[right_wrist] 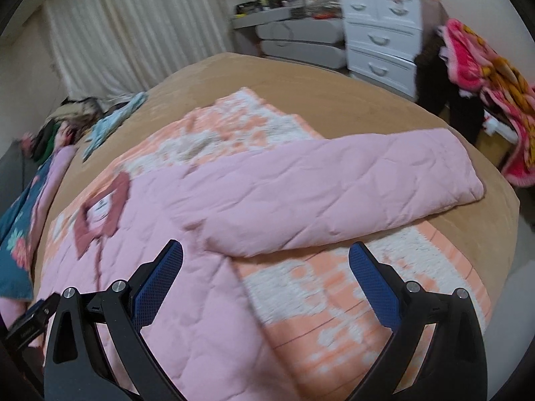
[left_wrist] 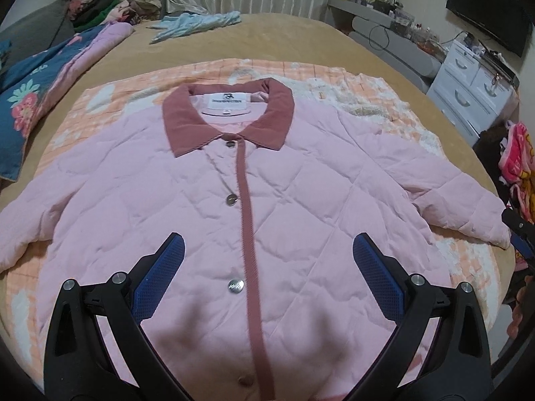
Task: Fold large clothes
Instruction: 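Move the right gripper toward the jacket sleeve cuff beside it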
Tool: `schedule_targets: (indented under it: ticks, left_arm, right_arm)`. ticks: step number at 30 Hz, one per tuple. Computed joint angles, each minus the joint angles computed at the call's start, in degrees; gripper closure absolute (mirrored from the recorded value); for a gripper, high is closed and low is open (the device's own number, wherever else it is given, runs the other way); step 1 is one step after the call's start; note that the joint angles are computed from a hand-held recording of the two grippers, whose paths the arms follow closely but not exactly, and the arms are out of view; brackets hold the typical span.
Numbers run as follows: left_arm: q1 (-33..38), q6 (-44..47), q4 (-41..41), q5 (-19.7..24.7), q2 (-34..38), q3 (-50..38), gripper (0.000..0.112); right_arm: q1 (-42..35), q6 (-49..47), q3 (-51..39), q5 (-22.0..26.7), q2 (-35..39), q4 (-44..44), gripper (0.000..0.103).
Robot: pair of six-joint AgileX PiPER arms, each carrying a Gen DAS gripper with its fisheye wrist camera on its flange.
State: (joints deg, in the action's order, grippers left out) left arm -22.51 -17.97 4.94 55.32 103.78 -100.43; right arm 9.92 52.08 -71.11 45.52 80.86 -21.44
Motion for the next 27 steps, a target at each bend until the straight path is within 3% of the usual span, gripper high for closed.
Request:
schedule_targets:
  ticks: [10, 14, 27]
  left_arm:
    - [-1.8, -1.1, -0.9, 3.3, 10.6, -11.2, 0.018]
    - [-2.7, -2.2, 0.0, 2.0, 12.7, -13.6, 0.018]
    - [-3.1, -0.2, -0.2, 7.3, 22.9, -27.4, 0.018]
  right_arm:
    - [-13.8, -7.5, 3.0, -7.2, 4.2, 9.6, 0.004]
    - [-18.7, -8.3, 3.7, -8.9, 6.3, 11.5, 0.004]
    - [-35.5, -14.1, 3.9, -13.9, 13.8, 23.7, 0.004]
